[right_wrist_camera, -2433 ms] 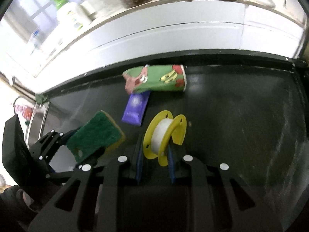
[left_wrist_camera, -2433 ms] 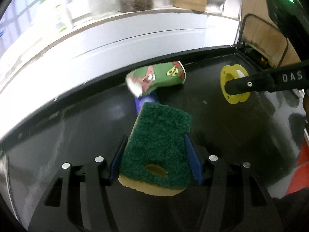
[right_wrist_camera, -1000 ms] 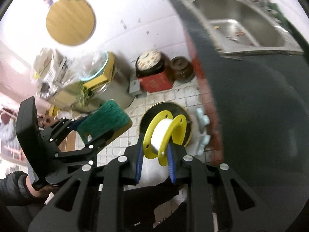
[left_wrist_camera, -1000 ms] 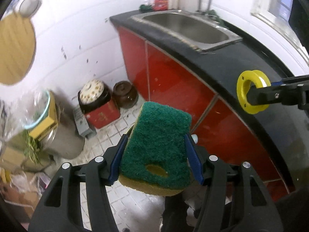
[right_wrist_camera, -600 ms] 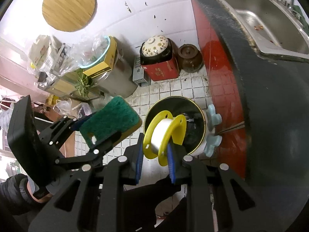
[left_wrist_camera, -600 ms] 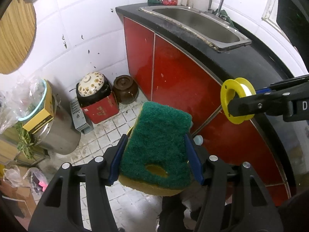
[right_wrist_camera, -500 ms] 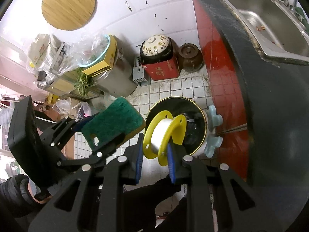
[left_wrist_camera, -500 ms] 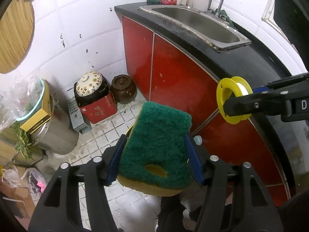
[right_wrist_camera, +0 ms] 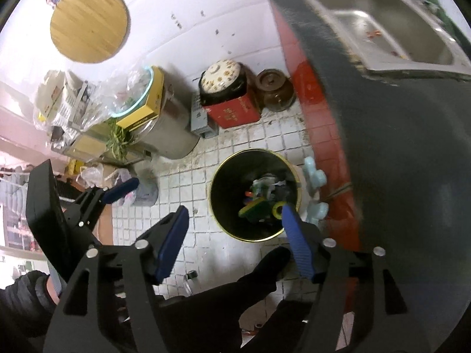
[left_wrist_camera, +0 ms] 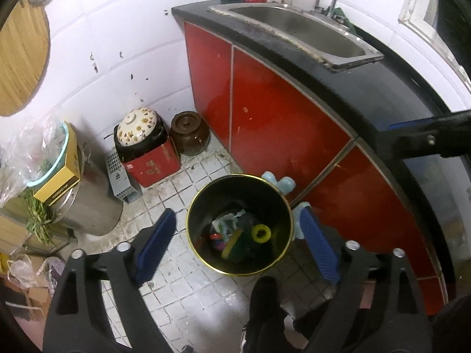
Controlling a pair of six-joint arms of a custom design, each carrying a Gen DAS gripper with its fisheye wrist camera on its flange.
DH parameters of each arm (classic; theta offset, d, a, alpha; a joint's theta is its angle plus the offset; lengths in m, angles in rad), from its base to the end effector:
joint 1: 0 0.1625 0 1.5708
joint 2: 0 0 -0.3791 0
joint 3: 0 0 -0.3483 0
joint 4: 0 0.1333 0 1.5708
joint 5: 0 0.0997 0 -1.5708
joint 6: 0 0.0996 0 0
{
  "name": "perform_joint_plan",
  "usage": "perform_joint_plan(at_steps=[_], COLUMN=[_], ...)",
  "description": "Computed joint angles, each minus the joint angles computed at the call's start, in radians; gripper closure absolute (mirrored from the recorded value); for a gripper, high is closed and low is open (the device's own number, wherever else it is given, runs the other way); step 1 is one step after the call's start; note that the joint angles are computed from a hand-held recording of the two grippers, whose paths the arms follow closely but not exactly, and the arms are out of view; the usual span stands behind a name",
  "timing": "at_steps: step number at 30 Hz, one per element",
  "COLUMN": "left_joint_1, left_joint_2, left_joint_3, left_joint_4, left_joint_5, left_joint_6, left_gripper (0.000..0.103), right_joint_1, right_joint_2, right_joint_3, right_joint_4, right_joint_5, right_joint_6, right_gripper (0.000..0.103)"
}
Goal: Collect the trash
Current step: 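Move both tools back over the remaining items on the counter, then grasp the purple toothpaste tube with the left tool while the right grasps the green cartoon cup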
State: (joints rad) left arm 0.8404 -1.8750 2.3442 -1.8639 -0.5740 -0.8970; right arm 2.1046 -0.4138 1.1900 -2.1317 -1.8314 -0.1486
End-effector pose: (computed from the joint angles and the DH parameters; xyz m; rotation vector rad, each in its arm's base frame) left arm -0.0291 -0.3576 0.2960 -0.0788 2.2321 -0.7472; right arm 0.4348 -0.5242 -0.0444 0.9870 -2.6596 -0.2297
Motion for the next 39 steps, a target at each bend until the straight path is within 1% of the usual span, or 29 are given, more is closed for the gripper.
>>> perform_joint_plan(at_steps=[2,4,7,8,9,11,12,15,17,18,22,23,25,26,27,31,32,35,36,38,39], left_joint_1=[-0.02,-0.039,-0.063,-0.069,-0.077,-0.09,-0.101,-0.128,-0.15,-0.161,-0.201,-0.211,-0.233,-0.243,-0.249,-0.278,-0.284,-0.295,-0.295,-0.292,-0.289], left_joint_2=[0.028,0.08,0.201,0.247,0.315,0.416,0.489,0.644,0.767,0.826,1.002,1.04,1.128,1.162,1.19,1.338,1.37,1.481,1.506,1.59,1.622], left_joint_3=[-0.014,-0.03,-0.065,-0.08,-0.105,-0.144,-0.176,-0.256,-0.33,-0.371,-0.502,-0.533,-0.611,-0.641,-0.669,-0.823,-0.855,-0.988,-1.024,-1.137,-1.184], left_joint_4=[-0.006,-0.063,-0.222,-0.286,-0.371,-0.486,-0.554,-0.664,-0.719,-0.735,-0.768,-0.77,-0.763,-0.757,-0.749,-0.696,-0.688,-0.638,-0.62,-0.58,-0.558], left_joint_5=[0.003,0.001,-0.02,-0.034,-0.059,-0.098,-0.13,-0.206,-0.277,-0.311,-0.417,-0.436,-0.48,-0.499,-0.51,-0.557,-0.563,-0.578,-0.58,-0.582,-0.576], left_joint_6=[0.007,0.063,0.204,0.258,0.331,0.433,0.499,0.614,0.692,0.719,0.797,0.812,0.842,0.85,0.857,0.883,0.891,0.919,0.923,0.932,0.93], left_gripper=[0.012,0.011,0.011,0.011,0.011,0.011,0.011,0.011,0.011,0.011,0.011,0.011,0.011,0.011,0.011,0.011,0.011,0.011,0.011,0.011,0.011], right_joint_1=[-0.008,-0.019,-0.045,-0.058,-0.07,-0.095,-0.109,-0.156,-0.185,-0.208,-0.298,-0.318,-0.389,-0.409,-0.441,-0.552,-0.577,-0.67,-0.701,-0.761,-0.78], right_joint_2=[-0.07,-0.139,-0.275,-0.337,-0.378,-0.471,-0.53,-0.694,-0.782,-0.846,-1.06,-1.098,-1.21,-1.246,-1.284,-1.368,-1.381,-1.408,-1.403,-1.371,-1.357], right_joint_3=[0.08,0.151,0.281,0.337,0.372,0.45,0.5,0.628,0.693,0.733,0.861,0.881,0.921,0.937,0.942,0.926,0.913,0.855,0.828,0.766,0.74], right_joint_4=[-0.061,-0.114,-0.221,-0.265,-0.291,-0.345,-0.382,-0.459,-0.5,-0.515,-0.562,-0.568,-0.56,-0.558,-0.551,-0.506,-0.488,-0.437,-0.424,-0.404,-0.391], right_joint_5=[-0.017,-0.03,-0.069,-0.087,-0.1,-0.132,-0.16,-0.229,-0.257,-0.271,-0.325,-0.327,-0.303,-0.302,-0.301,-0.278,-0.266,-0.202,-0.174,-0.114,-0.086], right_joint_6=[0.001,-0.006,0.005,0.013,0.017,0.026,0.03,0.048,0.055,0.061,0.047,0.045,0.039,0.032,0.009,-0.082,-0.106,-0.217,-0.259,-0.34,-0.365], right_gripper=[0.035,0.031,0.03,0.029,0.029,0.029,0.029,0.029,0.029,0.029,0.029,0.028,0.026,0.026,0.025,0.025,0.025,0.025,0.024,0.024,0.023])
